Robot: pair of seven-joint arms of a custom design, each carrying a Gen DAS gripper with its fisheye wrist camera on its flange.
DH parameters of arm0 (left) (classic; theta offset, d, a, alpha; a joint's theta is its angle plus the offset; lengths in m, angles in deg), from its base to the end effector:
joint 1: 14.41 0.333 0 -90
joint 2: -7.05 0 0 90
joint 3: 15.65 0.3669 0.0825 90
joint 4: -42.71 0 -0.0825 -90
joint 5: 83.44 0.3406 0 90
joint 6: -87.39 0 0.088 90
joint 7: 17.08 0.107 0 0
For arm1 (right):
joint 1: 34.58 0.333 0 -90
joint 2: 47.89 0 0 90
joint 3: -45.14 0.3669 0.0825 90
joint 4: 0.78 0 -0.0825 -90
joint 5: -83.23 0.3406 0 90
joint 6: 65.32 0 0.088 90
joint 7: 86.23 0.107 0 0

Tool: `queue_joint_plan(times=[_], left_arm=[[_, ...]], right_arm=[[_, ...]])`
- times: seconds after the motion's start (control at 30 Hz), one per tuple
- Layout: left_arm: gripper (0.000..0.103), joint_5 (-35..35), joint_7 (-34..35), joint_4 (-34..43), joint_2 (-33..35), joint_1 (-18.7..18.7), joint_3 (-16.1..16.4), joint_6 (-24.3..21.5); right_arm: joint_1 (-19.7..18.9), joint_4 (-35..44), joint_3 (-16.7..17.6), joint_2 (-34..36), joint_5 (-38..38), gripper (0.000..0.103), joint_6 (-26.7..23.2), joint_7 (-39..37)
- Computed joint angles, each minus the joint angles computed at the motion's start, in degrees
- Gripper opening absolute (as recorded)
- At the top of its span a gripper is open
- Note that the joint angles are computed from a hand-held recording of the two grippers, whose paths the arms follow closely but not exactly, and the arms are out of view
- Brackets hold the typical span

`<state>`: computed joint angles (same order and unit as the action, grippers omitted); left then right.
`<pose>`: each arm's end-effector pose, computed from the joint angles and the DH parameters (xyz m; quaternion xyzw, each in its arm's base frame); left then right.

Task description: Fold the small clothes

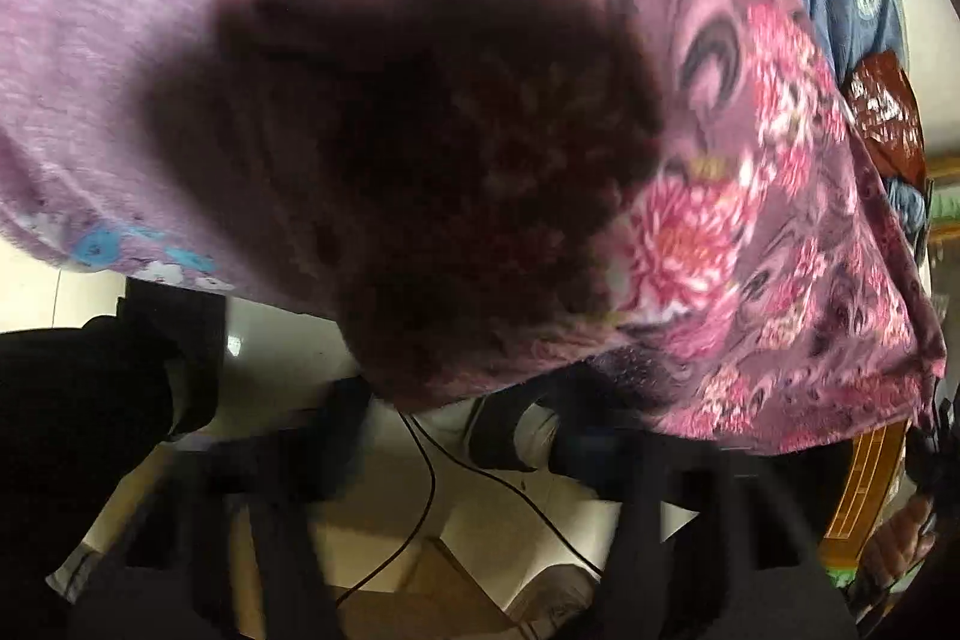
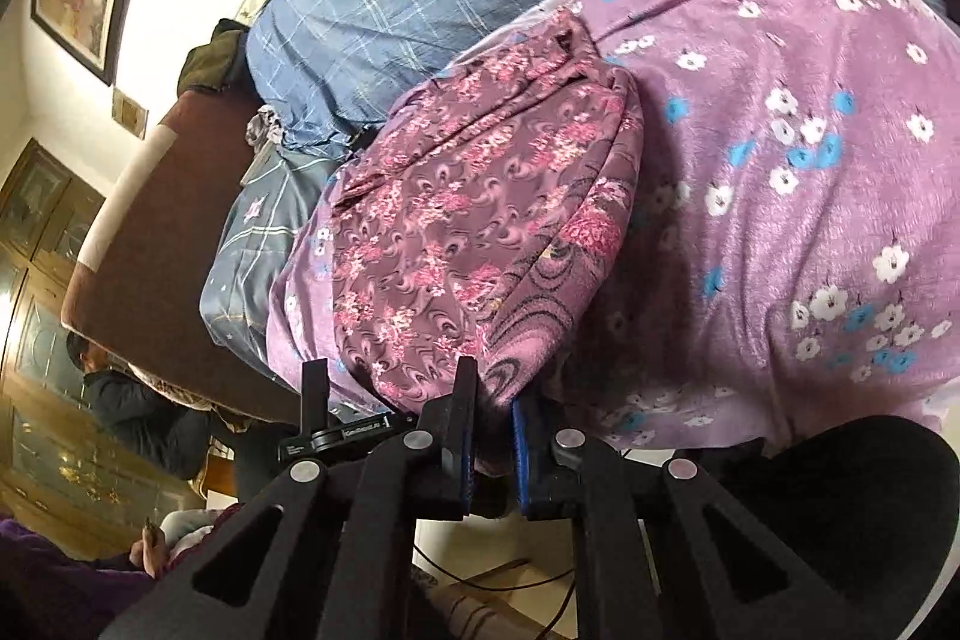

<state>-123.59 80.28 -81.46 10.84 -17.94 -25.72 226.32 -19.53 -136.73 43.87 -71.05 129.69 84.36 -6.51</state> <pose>0.5179 -0.1262 0.4622 0.7239 -0.6350 0.2363 0.1303 0.4019 0.0805 0.6077 -0.5887 0.6924 0.0208 0.4167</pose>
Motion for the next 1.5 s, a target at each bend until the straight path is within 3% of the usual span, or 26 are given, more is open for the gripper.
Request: queue_joint_plan(times=[0.1,0.33,0.63,0.73,0.93,1.1,1.17,1.23,1.33,1.43,1.5], left_arm=[[0.004,-1.3,3.3,-0.8,-1.5,0.1,0.1,0.3],[0.003,-14.6,16.6,-1.7,-8.1,0.3,3.4,-4.1],[0.003,-24.3,26.5,2.2,-14.1,0.1,8.8,-9.5],[0.002,-28.1,29.9,4.7,-13.7,1.1,10.1,-10.0],[0.0,-31.0,28.4,16.4,-6.4,3.4,8.9,-7.7],[0.0,-29.9,24.8,29.1,3.4,6.5,6.4,-2.3],[0.0,-24.1,19.0,35.6,8.6,6.8,5.7,0.1],[0.0,-20.4,16.5,38.7,11.4,7.7,4.0,-0.3],[0.002,-20.0,18.6,35.5,10.5,9.0,1.9,-2.4],[0.017,-14.5,19.0,27.5,6.4,9.5,0.5,-3.7],[0.028,-13.4,17.9,21.7,3.2,9.6,0.5,-8.1]], right_arm=[[-0.2,-0.5,0.2,0.6,-0.3,0.009,0.3,0.4],[-0.3,0.2,-0.8,-0.1,0.2,0.009,1.2,-1.3],[0.0,3.5,-2.4,0.9,3.6,0.009,3.0,-4.1],[0.4,5.8,-3.1,2.3,5.7,0.009,3.6,-6.1],[0.3,15.4,-3.6,9.7,10.8,0.009,4.0,-10.7],[-3.3,29.7,-2.4,21.7,10.4,0.009,1.5,-8.3],[-5.2,36.3,-1.6,27.3,10.7,0.009,0.8,-7.1],[-6.7,43.0,-0.8,33.2,8.8,0.009,0.7,-3.6],[-8.1,51.0,-0.1,40.8,5.0,0.009,1.5,2.7],[-9.8,52.6,2.1,44.3,5.3,0.009,3.5,4.5],[-10.2,51.3,3.3,45.7,5.0,0.009,6.5,5.5]])
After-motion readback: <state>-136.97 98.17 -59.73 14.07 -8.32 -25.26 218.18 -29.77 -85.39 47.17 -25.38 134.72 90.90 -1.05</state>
